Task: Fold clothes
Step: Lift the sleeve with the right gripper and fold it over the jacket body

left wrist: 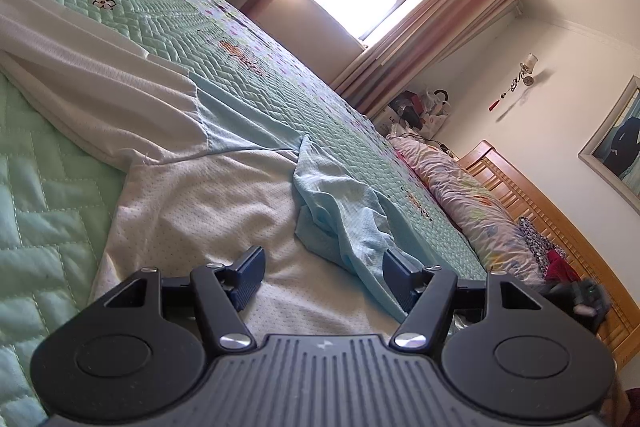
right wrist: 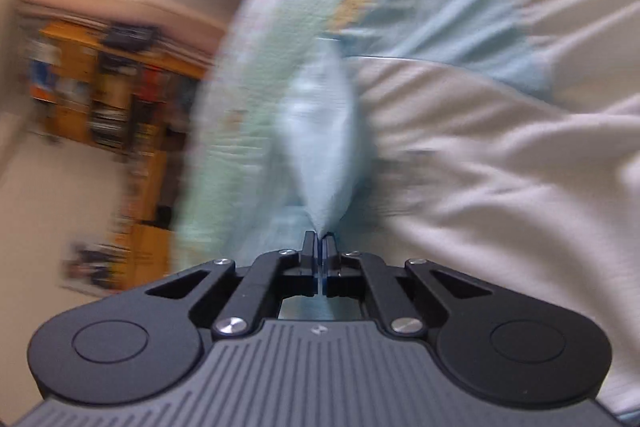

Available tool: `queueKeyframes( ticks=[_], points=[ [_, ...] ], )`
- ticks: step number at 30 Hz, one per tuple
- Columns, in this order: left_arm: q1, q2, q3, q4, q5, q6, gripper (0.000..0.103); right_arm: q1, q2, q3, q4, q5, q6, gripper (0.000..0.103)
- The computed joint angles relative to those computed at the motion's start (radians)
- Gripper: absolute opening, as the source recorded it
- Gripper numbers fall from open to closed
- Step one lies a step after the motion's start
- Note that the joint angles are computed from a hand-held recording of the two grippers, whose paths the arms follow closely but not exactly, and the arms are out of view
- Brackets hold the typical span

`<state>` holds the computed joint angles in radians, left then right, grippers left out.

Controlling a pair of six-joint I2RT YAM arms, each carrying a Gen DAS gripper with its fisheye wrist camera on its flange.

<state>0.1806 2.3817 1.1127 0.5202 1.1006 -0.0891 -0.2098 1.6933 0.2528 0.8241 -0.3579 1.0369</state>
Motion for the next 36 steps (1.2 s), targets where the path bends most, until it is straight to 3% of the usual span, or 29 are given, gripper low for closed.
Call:
queueKeyframes(
  ticks=[3, 5, 7, 9, 10, 12, 14, 17, 22, 24, 27, 29, 30, 31, 32, 36],
  points=[
    [0.003, 0.003, 0.001, 0.001, 0.005, -0.002, 0.068, -0.03, 0.045, -0.016, 0.007, -0.027, -0.008, 0.0],
    [0.004, 0.004, 0.001, 0.002, 0.007, -0.004, 0.068, -0.013, -0.047, -0.029, -0.088, 0.022, -0.028, 0.002],
    [0.004, 0.004, 0.001, 0.002, 0.007, -0.002, 0.068, 0.059, -0.218, -0.015, -0.289, 0.16, -0.076, 0.007],
    [0.005, 0.005, 0.001, 0.001, 0.008, -0.001, 0.068, 0.155, -0.332, -0.015, -0.346, 0.298, -0.11, 0.007],
    [0.006, 0.005, 0.001, 0.0, 0.009, 0.0, 0.068, 0.2, -0.364, -0.017, -0.341, 0.359, -0.134, 0.007],
    [0.006, 0.006, 0.002, 0.0, 0.01, -0.001, 0.068, 0.211, -0.308, 0.003, -0.23, 0.284, -0.122, 0.01],
    [0.007, 0.006, 0.003, 0.0, 0.012, -0.003, 0.068, 0.206, -0.136, 0.041, -0.078, 0.183, -0.064, 0.021],
    [0.008, 0.007, 0.004, 0.001, 0.015, -0.007, 0.068, 0.251, 0.073, 0.188, -0.196, 0.101, -0.031, 0.018],
    [0.008, 0.008, 0.005, 0.002, 0.018, -0.013, 0.068, 0.296, -0.06, 0.115, -0.169, 0.17, -0.045, 0.021],
    [0.007, 0.008, 0.005, 0.006, 0.017, -0.017, 0.068, 0.317, -0.1, 0.075, -0.07, 0.184, -0.043, 0.021],
    [0.006, 0.009, 0.004, 0.01, 0.017, -0.021, 0.068, 0.341, -0.014, 0.114, 0.045, 0.198, 0.012, 0.028],
    [0.005, 0.01, 0.005, 0.012, 0.018, -0.025, 0.068, 0.36, 0.094, 0.204, -0.006, 0.196, 0.021, 0.031],
    [0.005, 0.009, 0.005, 0.012, 0.018, -0.026, 0.068, 0.38, 0.12, 0.251, -0.107, 0.203, 0.018, 0.03],
    [0.005, 0.009, 0.005, 0.012, 0.018, -0.026, 0.068, 0.397, 0.148, 0.288, -0.181, 0.209, 0.018, 0.014],
    [0.006, 0.009, 0.005, 0.012, 0.019, -0.026, 0.068, 0.408, 0.131, 0.274, -0.175, 0.225, 0.034, 0.015],
    [0.006, 0.009, 0.006, 0.01, 0.018, -0.025, 0.068, 0.455, 0.051, 0.146, 0.033, 0.292, 0.089, 0.021]
  ],
)
